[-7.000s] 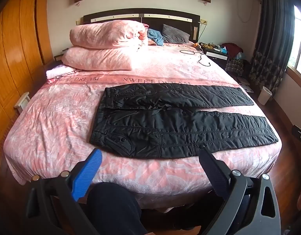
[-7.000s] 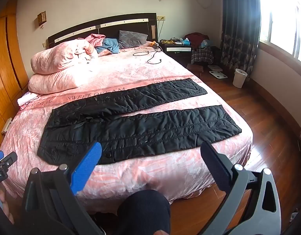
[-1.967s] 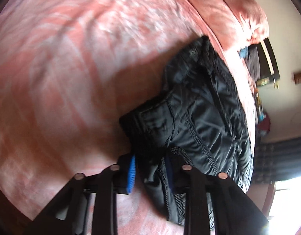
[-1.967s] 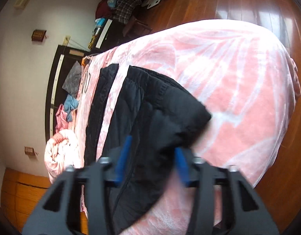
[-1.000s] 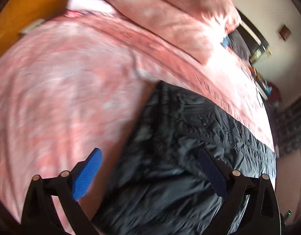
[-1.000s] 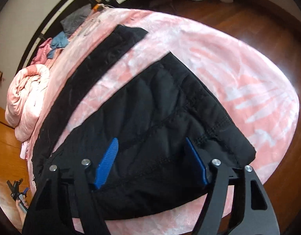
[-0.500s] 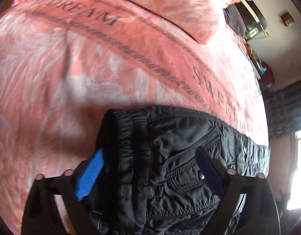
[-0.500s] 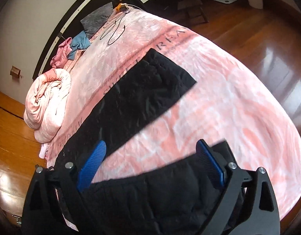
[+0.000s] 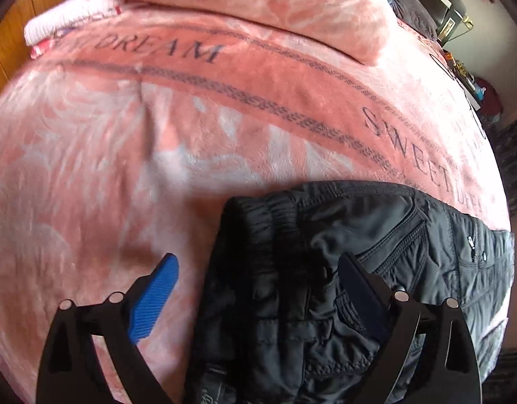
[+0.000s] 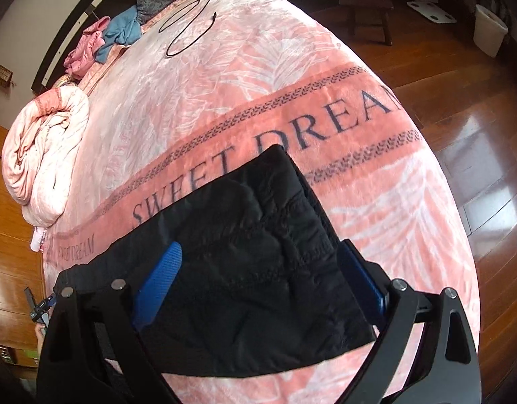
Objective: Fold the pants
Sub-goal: 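Lift the leg hems with the right tool and fold them toward the left tool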
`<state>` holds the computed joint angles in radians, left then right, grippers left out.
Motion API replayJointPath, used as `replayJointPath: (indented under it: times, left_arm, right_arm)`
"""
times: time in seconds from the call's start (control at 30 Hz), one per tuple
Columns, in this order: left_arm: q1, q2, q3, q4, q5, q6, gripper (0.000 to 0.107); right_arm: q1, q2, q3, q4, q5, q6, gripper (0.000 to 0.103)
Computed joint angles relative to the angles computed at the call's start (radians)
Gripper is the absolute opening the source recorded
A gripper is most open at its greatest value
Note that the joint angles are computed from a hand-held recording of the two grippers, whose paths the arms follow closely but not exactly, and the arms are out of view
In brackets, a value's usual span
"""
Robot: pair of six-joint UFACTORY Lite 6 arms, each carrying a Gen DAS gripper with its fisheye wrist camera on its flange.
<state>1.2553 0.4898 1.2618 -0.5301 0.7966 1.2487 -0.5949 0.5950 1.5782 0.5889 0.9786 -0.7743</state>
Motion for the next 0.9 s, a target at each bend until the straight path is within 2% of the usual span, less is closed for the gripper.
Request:
replayJointPath:
  times: [0.07, 0.2, 0.27, 0.37, 0.4, 0.43, 0.47, 0.5, 0.53, 0.6, 0.63, 0.7, 0.73, 0.9]
  left_arm:
    - [-0.019, 0.051, 0.034, 0.039, 0.043, -0.043, 0.098]
    - [-0.066, 0.06, 0.025, 0.053, -0.006, -0.022, 0.1]
    - [-0.064, 0.089, 0.07, 0.045, 0.03, -0.035, 0.099]
    - [-0.057, 0.094, 0.079, 0.029, 0.035, -0.009, 0.098]
    - [-0.054, 0.102, 0.093, 0.025, 0.039, -0.007, 0.092]
    - [-0.043, 0.105, 0.105, 0.017, 0.048, -0.004, 0.077]
    - [-0.03, 0.112, 0.127, 0.009, 0.072, -0.004, 0.069]
    - [-0.005, 0.129, 0.163, 0.006, 0.121, -0.001, 0.053]
    - [0.014, 0.161, 0.208, -0.005, 0.178, -0.012, 0.044]
    - [0.023, 0.157, 0.21, -0.013, 0.18, -0.013, 0.041]
    - [0.028, 0.146, 0.194, -0.019, 0.166, -0.004, 0.038]
    - [0.034, 0.112, 0.152, -0.044, 0.142, 0.008, 0.033]
    - [0.038, 0.095, 0.133, -0.058, 0.14, 0.016, 0.028]
    - [0.042, 0.018, 0.077, -0.097, 0.125, 0.011, 0.024]
  right_arm:
    - [0.029, 0.084, 0.079, 0.003, -0.012, 0.013, 0.093]
    - [0.089, 0.257, 0.247, -0.033, -0.051, 0.077, 0.093]
    - [0.106, 0.346, 0.353, -0.03, -0.031, 0.092, 0.093]
    - [0.128, 0.447, 0.48, -0.027, 0.038, 0.087, 0.094]
    - [0.14, 0.456, 0.489, -0.046, 0.035, 0.082, 0.094]
    - [0.142, 0.466, 0.503, -0.047, 0.044, 0.074, 0.094]
    - [0.14, 0.475, 0.521, -0.04, 0.061, 0.075, 0.089]
    - [0.128, 0.484, 0.544, -0.021, 0.088, 0.077, 0.07]
    - [0.117, 0.488, 0.557, -0.007, 0.107, 0.077, 0.061]
    - [0.098, 0.456, 0.522, 0.0, 0.096, 0.076, 0.028]
    - [0.088, 0.436, 0.498, 0.01, 0.093, 0.068, 0.022]
    - [0.069, 0.368, 0.412, 0.042, 0.077, 0.028, 0.014]
    - [0.066, 0.323, 0.362, 0.048, 0.063, 0.012, 0.012]
    - [0.047, 0.095, 0.16, 0.06, 0.019, -0.021, 0.009]
